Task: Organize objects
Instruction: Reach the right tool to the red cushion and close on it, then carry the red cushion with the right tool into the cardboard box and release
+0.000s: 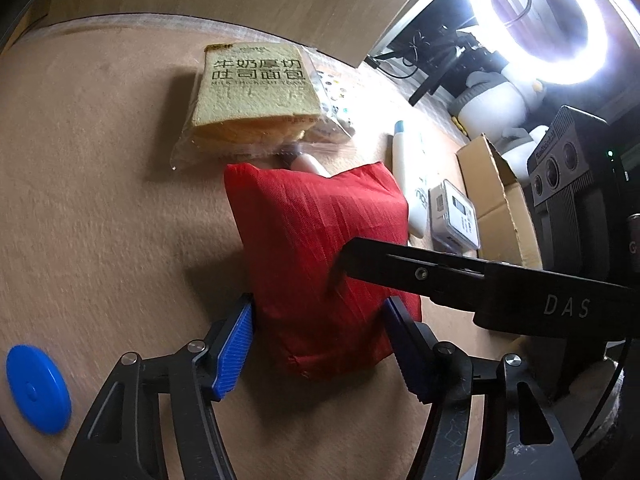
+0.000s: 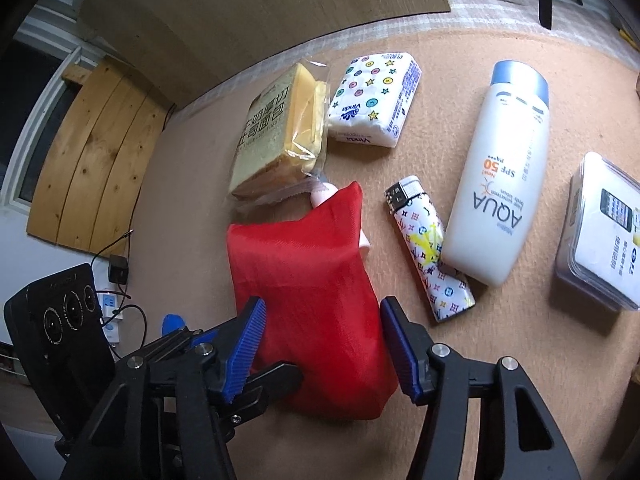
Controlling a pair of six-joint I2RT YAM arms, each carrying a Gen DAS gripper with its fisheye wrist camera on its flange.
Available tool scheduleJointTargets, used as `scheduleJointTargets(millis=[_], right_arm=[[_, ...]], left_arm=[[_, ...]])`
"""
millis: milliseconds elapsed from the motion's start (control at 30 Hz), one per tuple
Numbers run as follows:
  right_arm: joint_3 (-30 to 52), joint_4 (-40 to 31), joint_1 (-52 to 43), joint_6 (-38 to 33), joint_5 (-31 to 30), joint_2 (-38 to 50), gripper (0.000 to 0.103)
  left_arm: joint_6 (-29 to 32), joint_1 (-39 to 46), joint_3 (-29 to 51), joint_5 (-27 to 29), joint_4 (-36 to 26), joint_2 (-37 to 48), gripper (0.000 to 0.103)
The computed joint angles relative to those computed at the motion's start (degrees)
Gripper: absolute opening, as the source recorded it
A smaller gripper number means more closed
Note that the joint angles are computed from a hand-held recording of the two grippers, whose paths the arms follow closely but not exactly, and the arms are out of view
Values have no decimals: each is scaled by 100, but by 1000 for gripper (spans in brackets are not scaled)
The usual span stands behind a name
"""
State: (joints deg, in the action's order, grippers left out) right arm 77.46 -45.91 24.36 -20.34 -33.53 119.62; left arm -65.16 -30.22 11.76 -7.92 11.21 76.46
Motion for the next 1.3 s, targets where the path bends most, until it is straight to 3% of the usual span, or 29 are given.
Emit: scheduleJointTargets(millis=[467,667,1000,1300], right_arm=[[-705,144,-424,-355,85,-515,56],[-690,-62,-860,-589,-41,-665,56],[-251,-611,-1617,-1035,-232,-856,56],[749,-1177,-2331,-1292,-420,-629,56]], left_arm=[[-695,-1117,522,-521,-318,356,65],[-799,-1534,1009,-816,-762,420,63],[-385,-1678,2198,-1052,-1429,732,63],[561,-1321,3788,-915,-1749,1593,63]])
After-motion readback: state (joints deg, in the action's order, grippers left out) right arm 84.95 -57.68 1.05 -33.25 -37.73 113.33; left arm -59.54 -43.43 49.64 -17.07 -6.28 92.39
